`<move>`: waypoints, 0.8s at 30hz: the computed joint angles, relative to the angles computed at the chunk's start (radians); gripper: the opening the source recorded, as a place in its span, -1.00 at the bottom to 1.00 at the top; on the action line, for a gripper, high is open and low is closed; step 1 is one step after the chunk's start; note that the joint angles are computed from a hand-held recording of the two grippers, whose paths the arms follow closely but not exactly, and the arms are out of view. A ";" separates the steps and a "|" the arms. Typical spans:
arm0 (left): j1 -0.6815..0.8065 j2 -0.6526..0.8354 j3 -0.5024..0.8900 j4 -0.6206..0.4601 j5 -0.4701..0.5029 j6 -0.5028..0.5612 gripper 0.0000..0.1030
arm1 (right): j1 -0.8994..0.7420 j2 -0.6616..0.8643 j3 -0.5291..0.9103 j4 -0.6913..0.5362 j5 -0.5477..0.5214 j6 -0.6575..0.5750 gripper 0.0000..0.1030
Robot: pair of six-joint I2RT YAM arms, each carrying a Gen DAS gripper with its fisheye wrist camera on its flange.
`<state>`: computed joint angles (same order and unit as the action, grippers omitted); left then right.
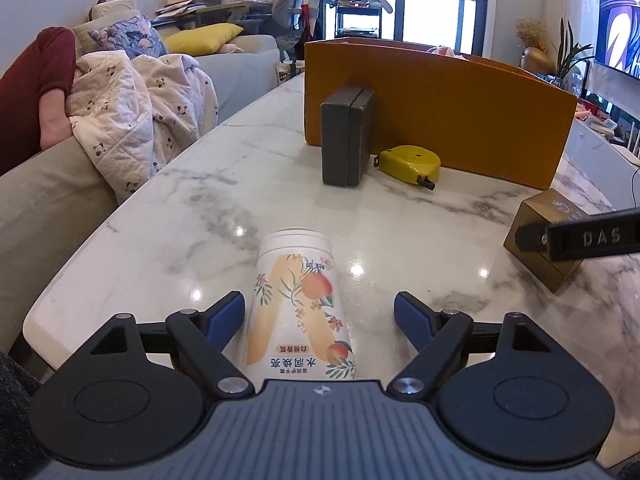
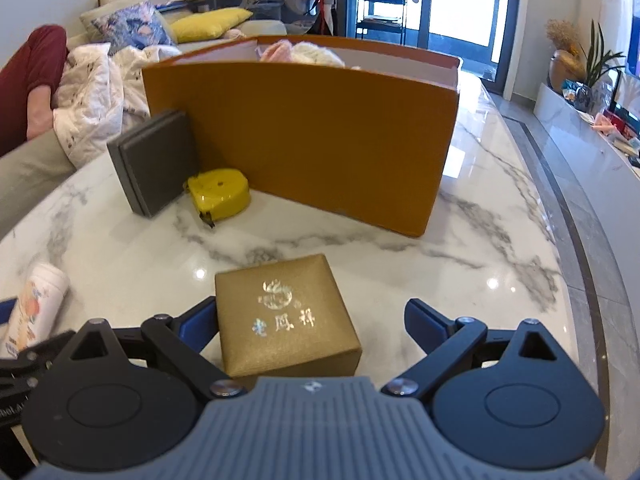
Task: Organize objects
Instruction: 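Lift the white tube with the left tool while the right lifts the gold box, then carry the white tube and gold box toward the orange box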
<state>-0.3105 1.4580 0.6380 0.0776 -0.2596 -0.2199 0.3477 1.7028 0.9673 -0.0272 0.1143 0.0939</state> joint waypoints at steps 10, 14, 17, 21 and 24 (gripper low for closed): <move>0.002 0.002 0.003 -0.006 0.007 0.002 0.92 | 0.031 0.014 -0.006 -0.002 -0.031 -0.029 0.82; -0.002 -0.005 0.002 -0.013 -0.016 -0.015 0.71 | 0.035 0.007 0.003 -0.031 -0.025 -0.016 0.54; -0.001 -0.014 -0.004 -0.007 -0.036 -0.018 0.05 | 0.020 -0.003 0.010 -0.055 -0.031 0.001 0.28; 0.005 -0.017 -0.003 -0.008 -0.028 -0.008 0.05 | 0.028 -0.011 0.007 -0.066 -0.017 0.001 0.27; 0.004 -0.016 -0.001 -0.011 -0.031 -0.004 0.04 | 0.038 -0.020 -0.008 -0.057 -0.001 0.019 0.27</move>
<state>-0.3069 1.4420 0.6375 0.0669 -0.2907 -0.2239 0.3860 1.6829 0.9597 -0.0843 0.1137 0.1128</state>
